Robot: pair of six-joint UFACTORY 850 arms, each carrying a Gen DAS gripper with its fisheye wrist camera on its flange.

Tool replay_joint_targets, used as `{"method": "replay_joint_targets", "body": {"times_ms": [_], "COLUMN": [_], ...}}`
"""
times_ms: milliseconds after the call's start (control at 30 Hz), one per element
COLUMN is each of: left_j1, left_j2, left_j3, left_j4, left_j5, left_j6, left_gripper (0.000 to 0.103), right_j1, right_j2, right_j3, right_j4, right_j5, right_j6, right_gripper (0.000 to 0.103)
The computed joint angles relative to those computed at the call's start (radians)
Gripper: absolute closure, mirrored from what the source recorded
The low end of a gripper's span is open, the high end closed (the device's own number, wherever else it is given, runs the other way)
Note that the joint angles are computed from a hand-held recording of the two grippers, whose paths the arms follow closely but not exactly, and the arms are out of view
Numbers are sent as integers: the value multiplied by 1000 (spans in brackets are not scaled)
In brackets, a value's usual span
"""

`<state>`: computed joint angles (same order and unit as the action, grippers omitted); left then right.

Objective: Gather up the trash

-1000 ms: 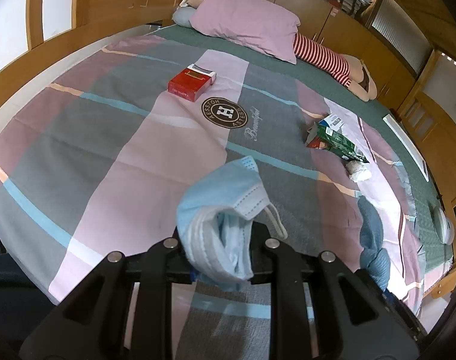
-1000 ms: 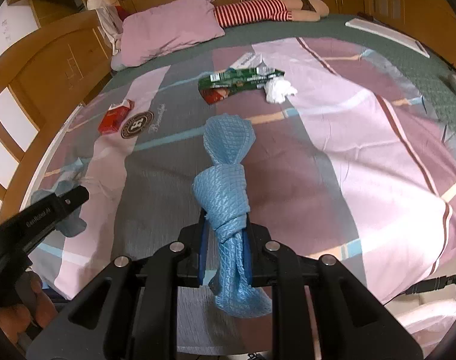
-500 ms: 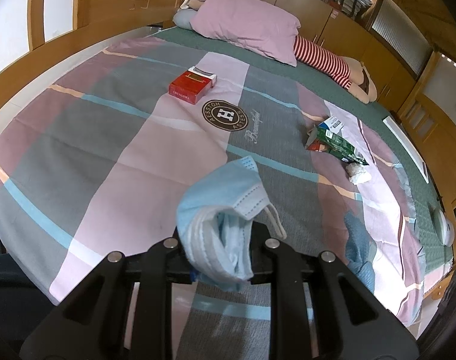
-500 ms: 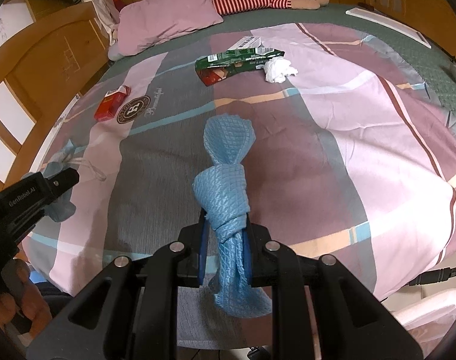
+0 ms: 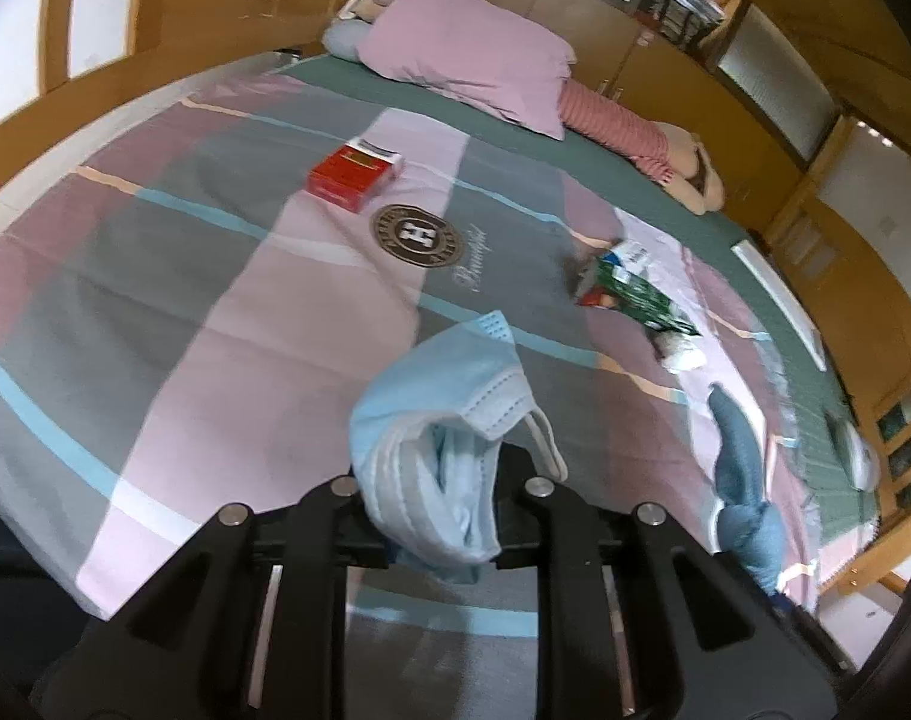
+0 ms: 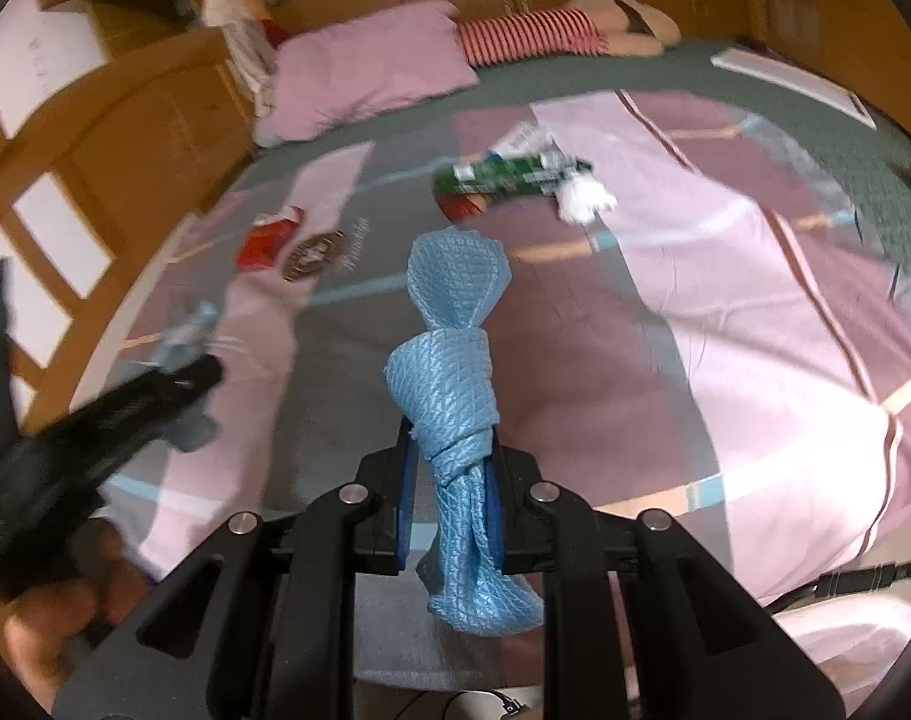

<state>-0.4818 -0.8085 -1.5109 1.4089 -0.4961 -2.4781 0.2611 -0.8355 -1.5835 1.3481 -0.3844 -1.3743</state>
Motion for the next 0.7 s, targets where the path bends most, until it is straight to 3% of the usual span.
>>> {"method": "replay_joint_targets", "body": {"times_ms": [133,333,467,567,600,667,700], "left_j1": [3,-9,-16,-20,-21,-20,-18], "left_j2": [13,21,19,23,25,28,28], "left_j3": [26,38,36,43,48,57,59], "left_j4": [152,255,274,344,388,467,505], "left_j5": [67,68,65,70,77,92,101], "left_j6": [-121,-198,-199,-247,-285,-360,-398], "left_gripper": [83,83,83,83,83,83,83], "right_j1": [-51,-151,-195,-212,-212,-213,-217], "right_j2": [70,168,201,186,187,201,210], "right_j3": [61,159,206,202,215,252,270], "right_j4": [49,12,-142,-372,-442,-468,-427], "right_j5": [-85,-154,-173,-236,-232,-195,-178], "right_j6": [-115,-213,-216,-109,-83,-105,-141], "right_gripper": [83,83,83,83,80,55,30]}}
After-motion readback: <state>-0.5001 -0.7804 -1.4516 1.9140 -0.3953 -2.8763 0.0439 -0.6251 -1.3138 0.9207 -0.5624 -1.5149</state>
